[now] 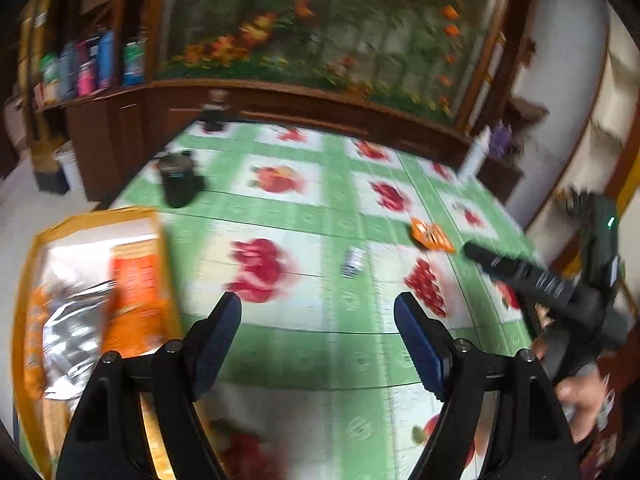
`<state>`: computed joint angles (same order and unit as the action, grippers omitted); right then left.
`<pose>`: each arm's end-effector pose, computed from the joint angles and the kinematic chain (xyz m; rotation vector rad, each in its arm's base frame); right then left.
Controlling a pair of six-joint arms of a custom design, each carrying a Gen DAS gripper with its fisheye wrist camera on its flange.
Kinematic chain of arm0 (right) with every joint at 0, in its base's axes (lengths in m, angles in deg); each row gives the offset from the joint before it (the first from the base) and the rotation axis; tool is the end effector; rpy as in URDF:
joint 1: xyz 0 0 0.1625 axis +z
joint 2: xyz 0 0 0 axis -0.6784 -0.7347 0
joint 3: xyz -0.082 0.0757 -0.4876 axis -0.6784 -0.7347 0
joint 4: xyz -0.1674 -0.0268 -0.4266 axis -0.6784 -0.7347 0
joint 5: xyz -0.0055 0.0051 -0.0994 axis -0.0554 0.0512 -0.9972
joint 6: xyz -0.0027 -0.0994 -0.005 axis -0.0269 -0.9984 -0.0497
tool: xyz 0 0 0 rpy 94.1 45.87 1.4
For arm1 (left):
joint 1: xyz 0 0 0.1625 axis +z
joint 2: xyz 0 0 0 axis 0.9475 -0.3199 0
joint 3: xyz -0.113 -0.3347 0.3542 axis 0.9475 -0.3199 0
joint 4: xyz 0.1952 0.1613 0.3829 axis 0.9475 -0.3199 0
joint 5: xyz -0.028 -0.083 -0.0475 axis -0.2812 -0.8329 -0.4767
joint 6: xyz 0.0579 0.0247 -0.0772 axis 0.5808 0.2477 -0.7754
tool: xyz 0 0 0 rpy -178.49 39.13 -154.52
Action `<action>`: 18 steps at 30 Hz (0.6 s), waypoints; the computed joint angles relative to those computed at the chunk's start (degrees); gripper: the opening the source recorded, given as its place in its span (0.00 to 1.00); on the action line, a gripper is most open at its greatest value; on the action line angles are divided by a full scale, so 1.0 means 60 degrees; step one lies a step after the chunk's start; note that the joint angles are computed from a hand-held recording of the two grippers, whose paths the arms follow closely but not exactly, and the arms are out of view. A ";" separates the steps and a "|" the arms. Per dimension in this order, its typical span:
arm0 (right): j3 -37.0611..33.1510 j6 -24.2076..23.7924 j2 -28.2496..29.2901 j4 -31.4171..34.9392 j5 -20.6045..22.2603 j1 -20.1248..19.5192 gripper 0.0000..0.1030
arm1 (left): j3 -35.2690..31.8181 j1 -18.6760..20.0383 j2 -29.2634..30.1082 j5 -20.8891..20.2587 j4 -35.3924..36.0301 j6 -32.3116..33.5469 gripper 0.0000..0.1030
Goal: Organize snacks
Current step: 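Return to the table and grasp the white peanut candy with the left gripper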
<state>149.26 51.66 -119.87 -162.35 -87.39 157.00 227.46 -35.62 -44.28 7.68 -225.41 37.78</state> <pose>0.2186 -0.3117 0.0995 -0.0462 -2.4680 1.2683 -0.1440 -0.3397 0.2137 0.8370 2.5212 -0.7419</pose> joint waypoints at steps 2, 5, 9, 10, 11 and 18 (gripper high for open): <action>0.0471 0.0453 -0.0302 -0.0490 -0.0004 -0.0454 0.64 | -0.0197 -0.0068 0.0917 0.0116 -0.0265 0.0089 0.76; 0.0998 0.1084 -0.0624 -0.0884 0.0183 -0.1089 0.64 | -0.0777 0.0164 0.2524 0.0244 -0.0620 0.0296 0.76; 0.1322 0.1432 -0.0876 -0.1041 0.0580 -0.1568 0.64 | -0.1409 0.0544 0.3828 0.0538 -0.0919 0.0345 0.76; 0.1378 0.1421 -0.0851 -0.1169 0.0655 -0.1641 0.64 | -0.1577 0.0642 0.4095 0.0633 -0.0940 0.0365 0.76; 0.1391 0.1435 -0.0884 -0.1137 0.0704 -0.1678 0.64 | -0.1725 0.0737 0.4294 0.0645 -0.0902 0.0352 0.75; 0.1322 0.1427 -0.0827 -0.1007 0.1008 -0.1843 0.64 | -0.2208 0.1347 0.5066 0.0283 -0.0805 0.0084 0.17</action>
<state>157.20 60.22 -124.83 -168.39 -81.34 145.94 214.21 -27.54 -13.89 9.38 -230.24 38.28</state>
